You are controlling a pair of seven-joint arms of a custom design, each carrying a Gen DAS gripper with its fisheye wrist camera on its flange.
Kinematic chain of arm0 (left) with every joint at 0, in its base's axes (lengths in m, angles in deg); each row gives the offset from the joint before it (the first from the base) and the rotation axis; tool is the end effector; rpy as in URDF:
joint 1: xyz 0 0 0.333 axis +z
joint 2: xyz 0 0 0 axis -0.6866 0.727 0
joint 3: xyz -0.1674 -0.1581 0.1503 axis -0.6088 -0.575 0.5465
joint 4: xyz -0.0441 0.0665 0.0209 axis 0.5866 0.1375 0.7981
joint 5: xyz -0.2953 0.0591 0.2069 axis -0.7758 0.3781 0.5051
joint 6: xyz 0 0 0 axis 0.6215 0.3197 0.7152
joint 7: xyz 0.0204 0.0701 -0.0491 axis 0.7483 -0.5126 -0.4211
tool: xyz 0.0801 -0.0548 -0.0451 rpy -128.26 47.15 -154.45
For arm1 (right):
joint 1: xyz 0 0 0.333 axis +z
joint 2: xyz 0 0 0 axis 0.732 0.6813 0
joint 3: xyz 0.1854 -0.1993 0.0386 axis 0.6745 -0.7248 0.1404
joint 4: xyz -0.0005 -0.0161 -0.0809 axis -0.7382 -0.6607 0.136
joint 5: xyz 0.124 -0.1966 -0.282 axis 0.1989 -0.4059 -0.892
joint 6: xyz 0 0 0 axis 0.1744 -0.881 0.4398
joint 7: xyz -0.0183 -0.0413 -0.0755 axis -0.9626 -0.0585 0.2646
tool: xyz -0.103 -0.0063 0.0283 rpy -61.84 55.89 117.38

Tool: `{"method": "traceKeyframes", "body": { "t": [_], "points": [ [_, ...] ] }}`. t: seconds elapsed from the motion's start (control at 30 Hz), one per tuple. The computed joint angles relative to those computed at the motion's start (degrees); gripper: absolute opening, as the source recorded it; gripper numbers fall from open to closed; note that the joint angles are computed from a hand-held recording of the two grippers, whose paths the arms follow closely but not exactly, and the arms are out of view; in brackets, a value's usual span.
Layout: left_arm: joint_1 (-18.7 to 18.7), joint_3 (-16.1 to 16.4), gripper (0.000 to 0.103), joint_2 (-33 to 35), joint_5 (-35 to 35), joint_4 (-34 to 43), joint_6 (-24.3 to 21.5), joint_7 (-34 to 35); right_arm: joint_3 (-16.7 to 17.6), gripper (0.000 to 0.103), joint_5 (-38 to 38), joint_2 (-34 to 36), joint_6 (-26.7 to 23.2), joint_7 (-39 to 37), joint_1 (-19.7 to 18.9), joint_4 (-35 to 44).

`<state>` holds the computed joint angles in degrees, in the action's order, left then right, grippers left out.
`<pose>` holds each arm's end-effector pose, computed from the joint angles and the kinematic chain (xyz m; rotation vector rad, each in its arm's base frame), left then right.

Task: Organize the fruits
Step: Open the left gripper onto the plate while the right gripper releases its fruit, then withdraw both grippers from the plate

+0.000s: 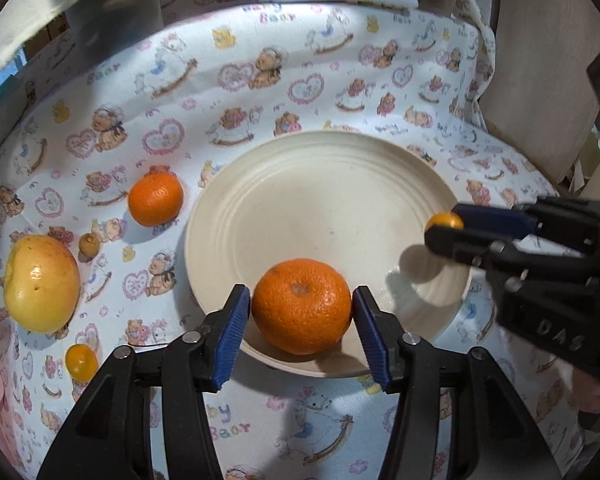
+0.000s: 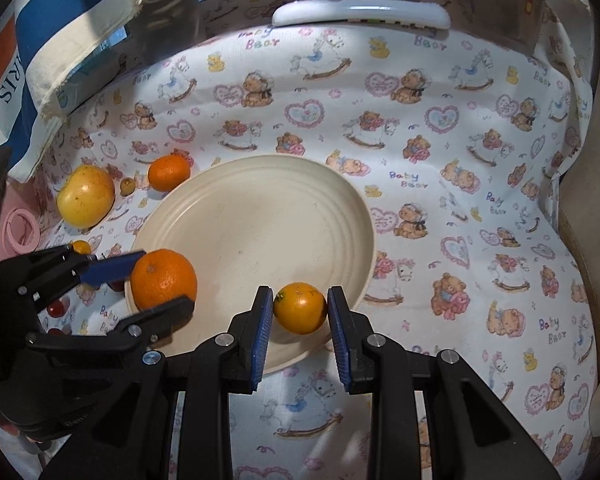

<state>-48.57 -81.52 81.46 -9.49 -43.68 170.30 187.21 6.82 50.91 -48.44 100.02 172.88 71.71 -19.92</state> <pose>0.6404 -0.1535 0.3707 -1.4729 2.2365 -0.6621 0.6313 0.2874 0.3507 -1.8486 1.6548 -0.4330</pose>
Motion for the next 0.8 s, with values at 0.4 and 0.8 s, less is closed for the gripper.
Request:
{"method": "traceKeyframes", "body": {
  "t": [0.4, 0.8],
  "points": [
    [0.38, 3.10, 0.068, -6.52, 2.58, -7.49, 7.78, -2.56, -0.76, 0.048, 0.03, -1.66, 4.73, 0.36, 0.85, -3.01],
    [25.63, -12.92, 0.101, -16.91, 11.75, -28.99, 42.08, -13.43, -24.55, 0.057, 0.96, -1.83, 21.51, 7.84, 21.88, -9.69]
  ]
}}
